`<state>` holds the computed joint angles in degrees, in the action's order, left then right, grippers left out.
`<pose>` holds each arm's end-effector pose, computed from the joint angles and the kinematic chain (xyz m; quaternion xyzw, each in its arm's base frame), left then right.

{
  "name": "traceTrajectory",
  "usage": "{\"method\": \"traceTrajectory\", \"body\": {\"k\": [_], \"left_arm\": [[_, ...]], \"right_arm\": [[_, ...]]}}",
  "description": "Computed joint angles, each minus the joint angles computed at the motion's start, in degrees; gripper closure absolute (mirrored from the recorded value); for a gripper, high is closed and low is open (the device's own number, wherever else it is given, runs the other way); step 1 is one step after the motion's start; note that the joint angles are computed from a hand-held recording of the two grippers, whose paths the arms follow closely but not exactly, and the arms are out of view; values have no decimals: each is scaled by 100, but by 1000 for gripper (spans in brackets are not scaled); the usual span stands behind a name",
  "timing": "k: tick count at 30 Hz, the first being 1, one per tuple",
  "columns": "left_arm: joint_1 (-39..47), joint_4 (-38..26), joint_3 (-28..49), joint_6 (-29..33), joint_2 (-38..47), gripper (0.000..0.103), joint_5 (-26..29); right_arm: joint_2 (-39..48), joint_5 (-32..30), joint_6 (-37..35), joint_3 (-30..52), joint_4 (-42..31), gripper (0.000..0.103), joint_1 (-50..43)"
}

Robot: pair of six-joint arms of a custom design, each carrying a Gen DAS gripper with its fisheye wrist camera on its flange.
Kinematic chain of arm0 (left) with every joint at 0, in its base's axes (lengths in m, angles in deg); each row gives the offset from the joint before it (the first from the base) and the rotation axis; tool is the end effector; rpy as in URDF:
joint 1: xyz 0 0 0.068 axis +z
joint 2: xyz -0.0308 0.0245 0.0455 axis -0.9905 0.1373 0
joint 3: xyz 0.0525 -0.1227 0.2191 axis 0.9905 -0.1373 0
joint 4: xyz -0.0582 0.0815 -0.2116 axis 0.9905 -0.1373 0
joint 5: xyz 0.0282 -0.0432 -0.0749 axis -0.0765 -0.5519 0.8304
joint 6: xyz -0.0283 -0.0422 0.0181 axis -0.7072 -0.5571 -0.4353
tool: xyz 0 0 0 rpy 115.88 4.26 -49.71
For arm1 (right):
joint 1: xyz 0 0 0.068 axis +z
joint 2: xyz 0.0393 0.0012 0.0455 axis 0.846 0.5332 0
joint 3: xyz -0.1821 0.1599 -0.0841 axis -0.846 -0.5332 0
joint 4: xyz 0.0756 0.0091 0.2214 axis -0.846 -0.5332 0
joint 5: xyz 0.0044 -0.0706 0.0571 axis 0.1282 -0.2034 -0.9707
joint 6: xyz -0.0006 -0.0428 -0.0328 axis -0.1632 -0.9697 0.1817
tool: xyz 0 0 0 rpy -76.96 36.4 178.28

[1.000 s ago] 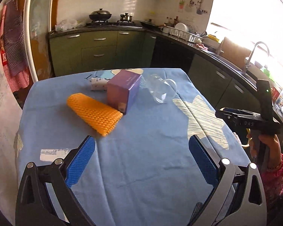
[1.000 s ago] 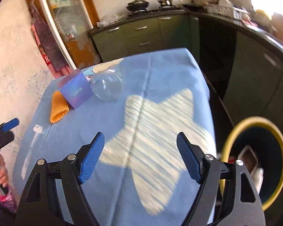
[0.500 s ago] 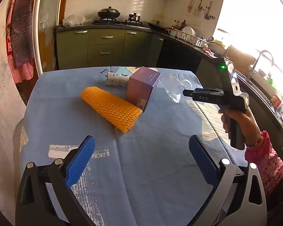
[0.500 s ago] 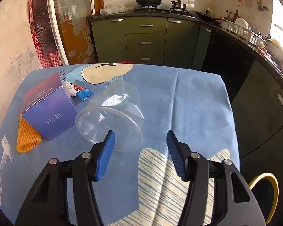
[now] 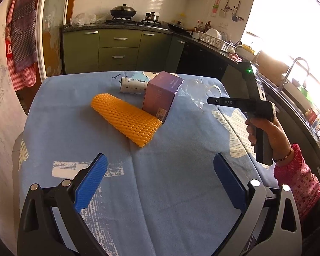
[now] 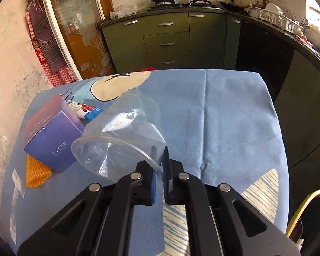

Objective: Collect trash
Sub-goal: 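Carry the clear cup over the bin and open the right gripper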

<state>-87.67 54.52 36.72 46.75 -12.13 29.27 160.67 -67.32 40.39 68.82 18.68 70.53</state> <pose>0.1495 -0.0088 0.1451 -0.1884 0.8942 -0.0342 0.4047 0.4703 0.1227 0.1390 -0.3359 0.8787 0.1994 0.2745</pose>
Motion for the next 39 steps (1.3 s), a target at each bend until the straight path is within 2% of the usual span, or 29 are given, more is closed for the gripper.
{"method": "traceTrajectory", "body": {"k": [4,10,14,18,25,26,27,29,39], "left_arm": [[-232,-57,50,-118,-7,5,-174],[-773,-148,141,-328,40,5,-512],[-1106,-95,217,-445,220,5,-646],[-1392,97,350,-540,610,5,-747],[-1818,429,688,-618,1347,5,-880],[-1846,433,736,-607,1414,5,-887],[-1890,439,787,-606,1494,5,-904],[-1985,416,888,-615,1615,5,-952],[-1887,211,1088,-663,1776,5,-1044]], "right_arm": [[-425,-386,1,-385,-5,98,-218],[-1385,-918,-78,-1450,202,98,-1024],[-1694,-857,-68,-1919,409,98,-1922],[-1386,-500,-34,-1739,399,98,-2824],[-109,422,195,-332,78,97,-3556],[118,556,229,-10,-74,95,-3574],[287,573,309,222,-161,85,-3610],[344,547,473,234,-34,73,-3684],[-702,-79,337,-1442,981,64,-3944]]}}
